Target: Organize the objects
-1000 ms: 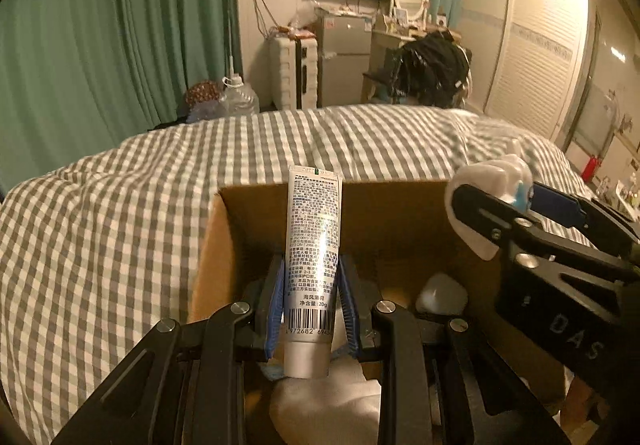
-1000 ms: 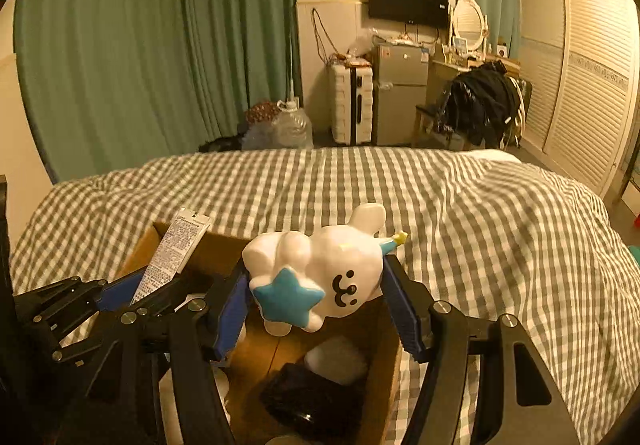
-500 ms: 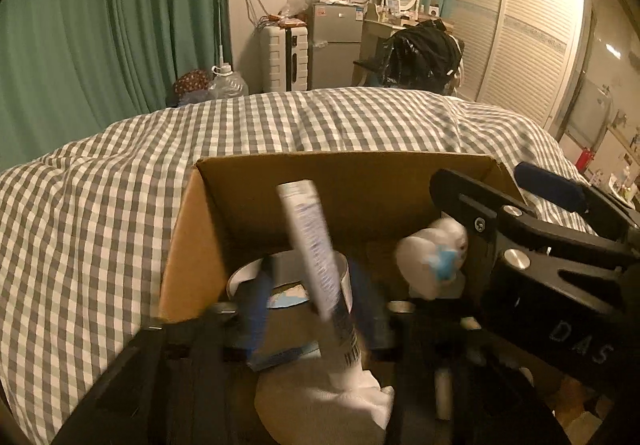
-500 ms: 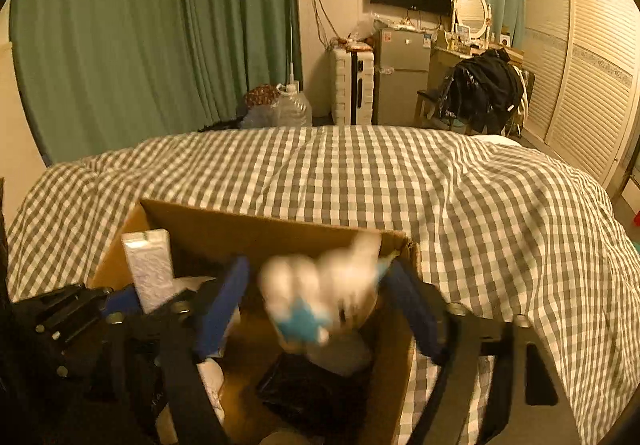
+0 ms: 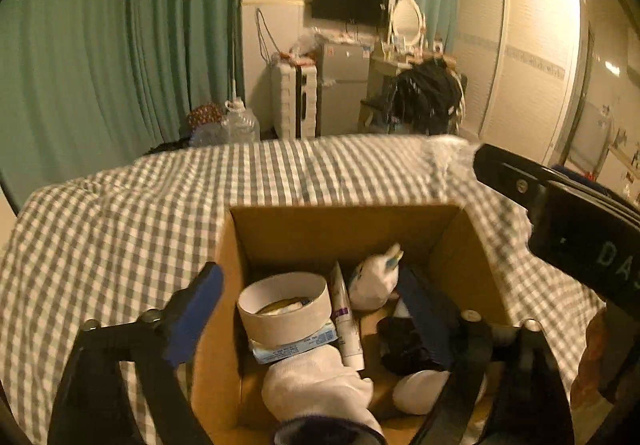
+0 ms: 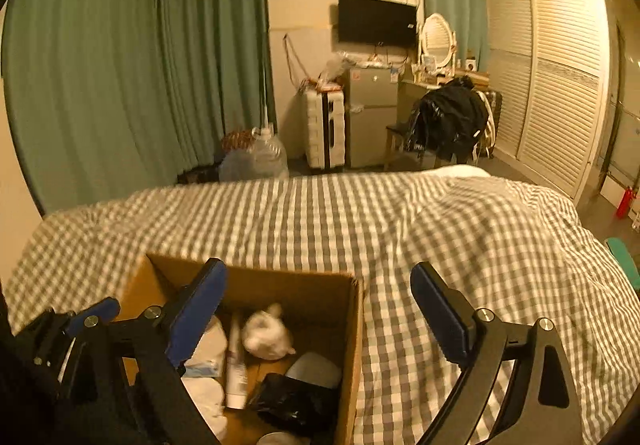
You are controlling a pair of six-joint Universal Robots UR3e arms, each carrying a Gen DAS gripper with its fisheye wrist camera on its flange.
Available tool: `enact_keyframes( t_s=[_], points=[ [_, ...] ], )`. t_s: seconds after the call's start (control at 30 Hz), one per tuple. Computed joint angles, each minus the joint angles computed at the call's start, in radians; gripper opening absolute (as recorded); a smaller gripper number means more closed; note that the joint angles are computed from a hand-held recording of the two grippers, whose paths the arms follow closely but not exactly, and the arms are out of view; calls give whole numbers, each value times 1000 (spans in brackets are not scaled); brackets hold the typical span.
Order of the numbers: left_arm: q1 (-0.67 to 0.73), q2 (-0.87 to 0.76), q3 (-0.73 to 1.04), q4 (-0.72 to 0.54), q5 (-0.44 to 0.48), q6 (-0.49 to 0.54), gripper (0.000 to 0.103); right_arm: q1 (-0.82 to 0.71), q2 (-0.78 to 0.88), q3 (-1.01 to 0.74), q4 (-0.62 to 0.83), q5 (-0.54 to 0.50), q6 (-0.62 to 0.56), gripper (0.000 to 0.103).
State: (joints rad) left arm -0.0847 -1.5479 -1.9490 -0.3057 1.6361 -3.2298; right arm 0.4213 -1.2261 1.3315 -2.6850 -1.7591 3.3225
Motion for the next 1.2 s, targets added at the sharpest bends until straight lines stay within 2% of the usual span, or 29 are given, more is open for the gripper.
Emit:
enact_keyframes(
  t_s=[0.33,0.6,0.73,0.8,1.0,1.1,1.17,1.2],
  points=[
    [-116,242,110,-200,149,-10,99,77,-231,-18,113,-102,-8,95],
    [-256,384,226,-316,320,-43,103,204,-376,-97,191,-269,-35,101],
    [-352,424,230,-320,426,-63,103,275,-438,-76,185,-349,-61,101],
    [-403,440,235,-368,490,-93,103,304,-471,-43,176,-375,-67,101],
    [-448,560,31,-280,559,-140,103,380,-578,194,51,-460,-77,102],
    [-440,608,-102,-198,582,-168,103,372,-631,338,-1,-456,-31,102],
    [-459,614,-181,-137,634,-191,103,351,-661,432,-40,-432,3,102],
    [-491,594,-217,-111,705,-228,103,348,-667,477,-66,-429,12,102]
  ],
)
